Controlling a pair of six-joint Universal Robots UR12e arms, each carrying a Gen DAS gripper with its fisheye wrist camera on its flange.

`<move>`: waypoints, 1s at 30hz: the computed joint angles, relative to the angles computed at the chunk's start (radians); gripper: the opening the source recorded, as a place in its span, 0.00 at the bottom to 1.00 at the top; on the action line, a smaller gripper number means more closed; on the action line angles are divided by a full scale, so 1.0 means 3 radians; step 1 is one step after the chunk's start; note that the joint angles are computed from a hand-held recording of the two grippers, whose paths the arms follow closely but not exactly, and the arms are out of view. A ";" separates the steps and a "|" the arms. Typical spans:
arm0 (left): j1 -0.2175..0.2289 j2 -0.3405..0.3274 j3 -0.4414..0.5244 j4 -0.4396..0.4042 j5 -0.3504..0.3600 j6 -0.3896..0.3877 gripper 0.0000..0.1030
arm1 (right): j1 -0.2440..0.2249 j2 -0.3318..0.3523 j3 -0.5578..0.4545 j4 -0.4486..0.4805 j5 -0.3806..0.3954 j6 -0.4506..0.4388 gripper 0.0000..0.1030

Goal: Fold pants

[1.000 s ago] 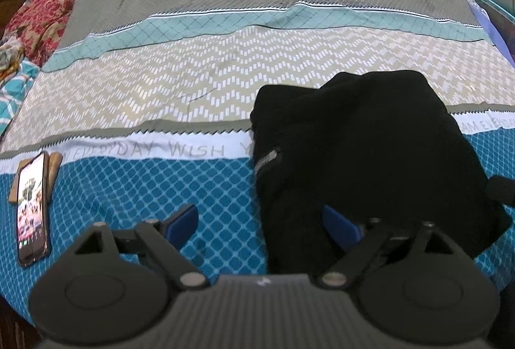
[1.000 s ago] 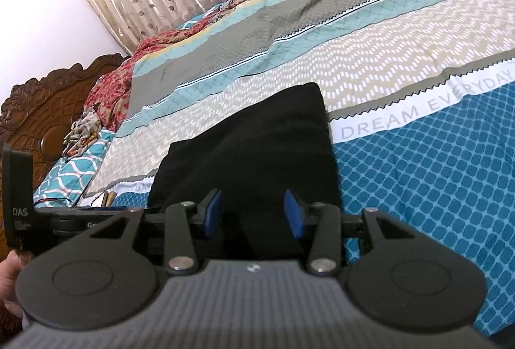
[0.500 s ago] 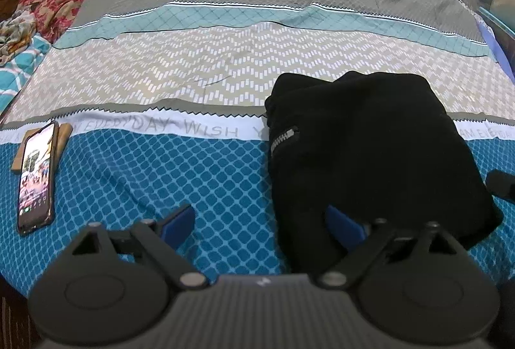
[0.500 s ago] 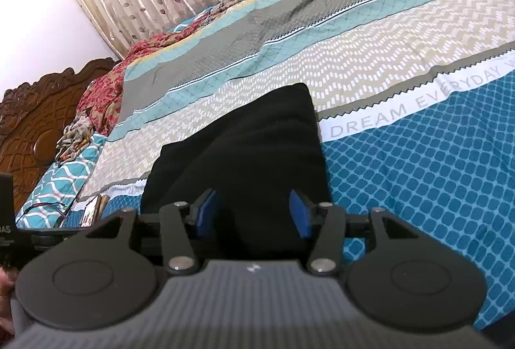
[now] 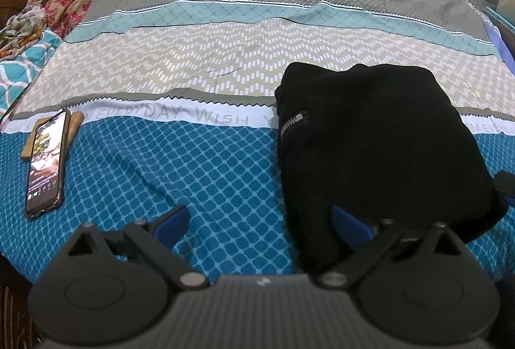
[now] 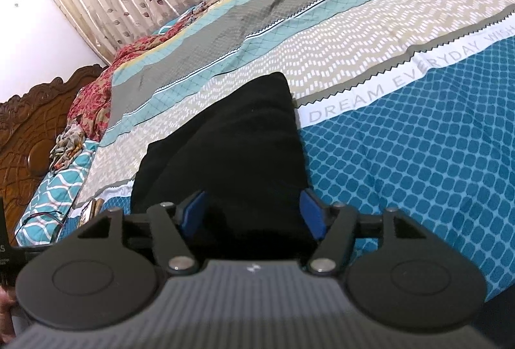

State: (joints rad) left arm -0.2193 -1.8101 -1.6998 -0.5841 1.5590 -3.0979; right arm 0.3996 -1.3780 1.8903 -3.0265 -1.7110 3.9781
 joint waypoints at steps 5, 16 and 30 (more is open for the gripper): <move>-0.0008 0.0016 -0.0015 -0.0002 0.0041 -0.0007 0.97 | 0.0018 0.0003 -0.0007 0.0015 0.0001 -0.0030 0.70; -0.0018 0.0050 -0.0057 0.0005 0.0088 -0.0014 1.00 | 0.0050 -0.0019 0.0002 0.0074 -0.0062 0.0015 0.72; -0.0014 -0.0002 -0.0020 0.0000 0.0100 -0.0052 1.00 | 0.0039 -0.0041 0.0028 -0.0012 -0.0131 -0.0038 0.74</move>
State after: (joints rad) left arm -0.2236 -1.8109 -1.7059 -0.5840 1.5890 -3.1136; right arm 0.4114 -1.3903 1.8986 -3.0300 -1.7502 3.9667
